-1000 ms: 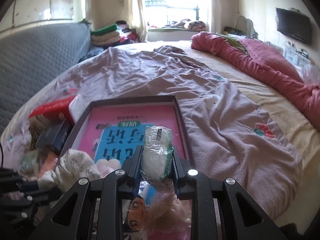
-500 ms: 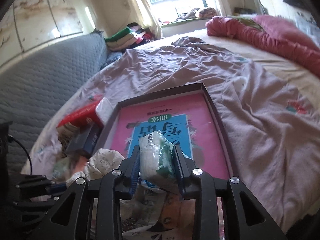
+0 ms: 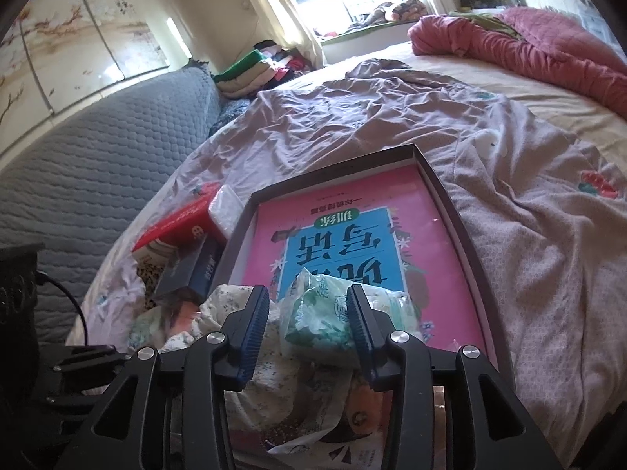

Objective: Organize soft objects
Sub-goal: 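Open the right gripper to release the packet while the left opens to release the scrunchie, then withdraw both open grippers from the tray back toward the pile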

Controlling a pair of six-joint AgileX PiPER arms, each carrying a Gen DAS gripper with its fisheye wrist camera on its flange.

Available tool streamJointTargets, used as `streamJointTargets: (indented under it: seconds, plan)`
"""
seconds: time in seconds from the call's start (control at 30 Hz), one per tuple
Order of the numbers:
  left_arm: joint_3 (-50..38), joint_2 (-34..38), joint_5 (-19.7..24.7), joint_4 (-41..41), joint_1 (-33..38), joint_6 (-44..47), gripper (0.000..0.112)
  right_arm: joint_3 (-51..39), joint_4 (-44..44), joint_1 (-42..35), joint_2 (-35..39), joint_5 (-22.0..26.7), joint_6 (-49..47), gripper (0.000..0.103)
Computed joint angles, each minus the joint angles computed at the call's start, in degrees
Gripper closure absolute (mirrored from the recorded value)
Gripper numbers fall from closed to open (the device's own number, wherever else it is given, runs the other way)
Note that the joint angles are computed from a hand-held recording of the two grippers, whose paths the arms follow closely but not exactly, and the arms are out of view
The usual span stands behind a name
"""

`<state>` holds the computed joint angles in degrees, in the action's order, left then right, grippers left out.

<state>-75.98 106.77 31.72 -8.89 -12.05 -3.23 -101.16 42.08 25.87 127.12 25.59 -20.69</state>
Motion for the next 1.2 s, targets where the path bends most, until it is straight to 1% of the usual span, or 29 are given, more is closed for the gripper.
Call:
streamJointTargets:
  seconds: [0.1,0.2,0.27,0.33,0.43,0.5,0.57,0.63,0.77,0.83,0.93,1.07,1.2]
  plan:
    - [-0.2,0.1,0.4,0.1,0.0,-0.1,0.097,0.7,0.9,-0.2,-0.5,0.2,-0.6,0.058]
    - [-0.6,0.1,0.9,2.1,-0.5,-1.9,0.091,0.8,0.7,-0.2,-0.6,0.2,-0.6,0.057]
    - [-0.5,0.0,0.8,3.5,-0.9,-2.9,0.084,1.4,1.2,0.0,-1.1,-0.1,-1.2,0.056]
    - [-0.6,-0.2,0.8,5.5,-1.3,-4.7,0.079,1.7,0.4,0.3,-1.6,-0.3,-0.5,0.056]
    - [-0.5,-0.4,0.8,5.4,-1.1,-4.7,0.079,2.3,-0.5,0.6,-2.3,-0.7,0.1,0.056]
    - [-0.2,-0.9,0.6,6.1,-1.1,-5.3,0.075,2.9,-0.4,0.7,-2.9,-0.9,0.1,0.056]
    - [0.0,-1.2,0.3,6.8,-1.1,-5.9,0.067,3.2,-1.2,0.9,-3.5,-1.2,0.7,0.056]
    - [0.3,-1.7,0.1,6.3,-1.0,-5.3,0.065,3.5,-2.0,1.1,-4.0,-1.4,1.5,0.056]
    - [0.6,-2.2,0.3,7.8,-1.4,-6.4,0.062,4.6,-3.7,1.4,-5.2,-2.0,2.7,0.055]
    - [0.9,-2.5,0.4,8.7,-1.6,-7.1,0.058,4.9,-5.2,1.6,-5.6,-2.2,4.1,0.049]
    - [1.1,-3.2,0.4,9.5,-1.9,-7.5,0.056,5.8,-5.5,1.7,-6.5,-2.7,4.5,0.048]
    - [1.2,-4.0,0.5,10.9,-2.3,-8.4,0.051,6.7,-8.7,2.4,-8.0,-3.5,7.0,0.047]
    - [2.0,-5.4,0.3,11.5,-2.0,-8.9,0.050,7.7,-12.0,2.7,-9.5,-4.2,10.1,0.044]
